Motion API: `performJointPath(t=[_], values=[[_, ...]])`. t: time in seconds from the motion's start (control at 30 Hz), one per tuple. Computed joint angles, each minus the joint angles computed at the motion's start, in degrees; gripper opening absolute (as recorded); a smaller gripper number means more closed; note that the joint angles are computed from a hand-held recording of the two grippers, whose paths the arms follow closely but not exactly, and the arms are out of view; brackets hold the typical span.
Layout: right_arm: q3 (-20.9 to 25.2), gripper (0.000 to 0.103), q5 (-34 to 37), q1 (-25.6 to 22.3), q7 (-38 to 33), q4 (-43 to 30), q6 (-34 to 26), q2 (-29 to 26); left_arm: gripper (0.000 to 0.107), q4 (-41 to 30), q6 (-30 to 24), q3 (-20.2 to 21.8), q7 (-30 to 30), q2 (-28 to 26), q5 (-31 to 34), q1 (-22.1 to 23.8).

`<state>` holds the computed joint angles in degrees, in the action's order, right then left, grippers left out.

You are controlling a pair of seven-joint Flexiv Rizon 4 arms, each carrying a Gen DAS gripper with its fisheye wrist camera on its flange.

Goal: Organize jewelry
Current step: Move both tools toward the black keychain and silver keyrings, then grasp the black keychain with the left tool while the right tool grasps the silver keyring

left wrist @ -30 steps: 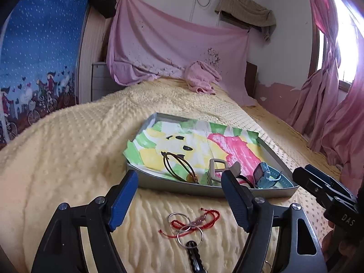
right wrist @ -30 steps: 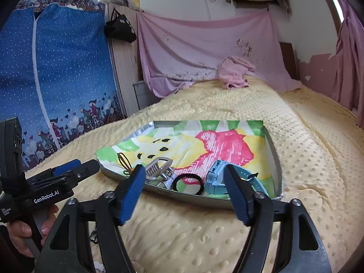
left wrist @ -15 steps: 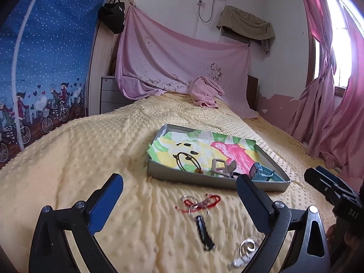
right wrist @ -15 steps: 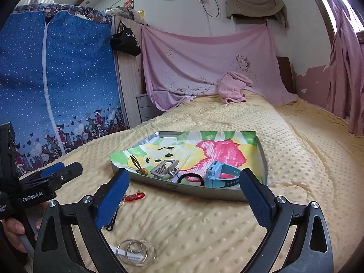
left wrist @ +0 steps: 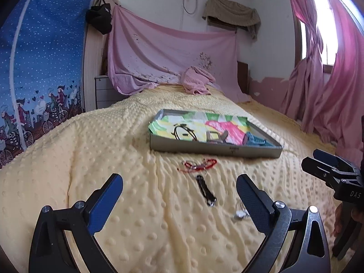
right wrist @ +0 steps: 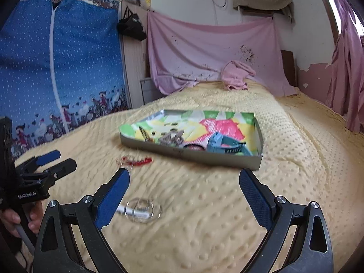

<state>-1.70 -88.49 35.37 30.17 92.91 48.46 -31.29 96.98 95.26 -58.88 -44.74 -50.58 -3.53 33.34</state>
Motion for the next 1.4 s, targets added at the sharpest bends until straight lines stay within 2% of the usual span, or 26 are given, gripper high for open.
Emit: performJointPath(t=[0.37, 0.43, 0.57, 0.63, 0.8, 1.03, 1.07, 1.27, 1.3, 1.4], values=[[0.1, 0.093, 3.8, -0.1, -4.9, -1.1, 4.2, -2.1, 0.101, -0.1, -2.4, 3.1, 1.0, 1.9, -2.1, -1.6], [-0.1, 0.080, 4.9, -0.1, -6.1, -1.6, 5.5, -2.6, 0.100, -0.6, -4.0, 3.8, 1.5, 2.3, -3.4, -2.2], [-0.6, 0.071, 7.9, -0.3, -8.8, -2.7, 8.7, -3.9, 0.100, -2.3, -8.3, 6.2, 2.6, 3.2, -7.6, -4.2], [-1.1, 0.061, 9.1, -0.3, -9.9, -3.1, 10.4, -4.5, 0.100, -2.8, -9.2, 6.9, 3.4, 3.3, -9.4, -5.0], [-2.1, 0.046, 14.0, 0.1, -14.3, -4.7, 13.6, -6.5, 0.090, -4.1, -10.9, 9.4, 6.0, 4.0, -12.6, -7.9], [-3.4, 0.030, 22.1, 1.3, -21.5, -7.0, 15.7, -9.0, 0.060, -7.9, -18.3, 14.8, 9.0, 4.9, -16.9, -13.2], [-3.7, 0.030, 23.1, 1.5, -22.3, -7.2, 15.9, -9.2, 0.054, -8.8, -19.9, 16.1, 9.0, 5.0, -17.5, -14.3], [-4.9, 0.023, 29.0, 2.4, -26.9, -9.1, 16.2, -10.9, 0.035, -14.6, -28.3, 24.5, 7.2, 4.8, -20.0, -21.0], [-4.9, 0.023, 30.1, 2.5, -27.7, -9.3, 16.1, -11.1, 0.034, -15.9, -29.7, 26.7, 6.0, 4.8, -20.1, -22.5], [-5.2, 0.023, 32.6, 2.8, -29.6, -9.8, 16.3, -11.5, 0.032, -16.6, -31.2, 29.3, 6.0, 4.9, -21.8, -24.2]])
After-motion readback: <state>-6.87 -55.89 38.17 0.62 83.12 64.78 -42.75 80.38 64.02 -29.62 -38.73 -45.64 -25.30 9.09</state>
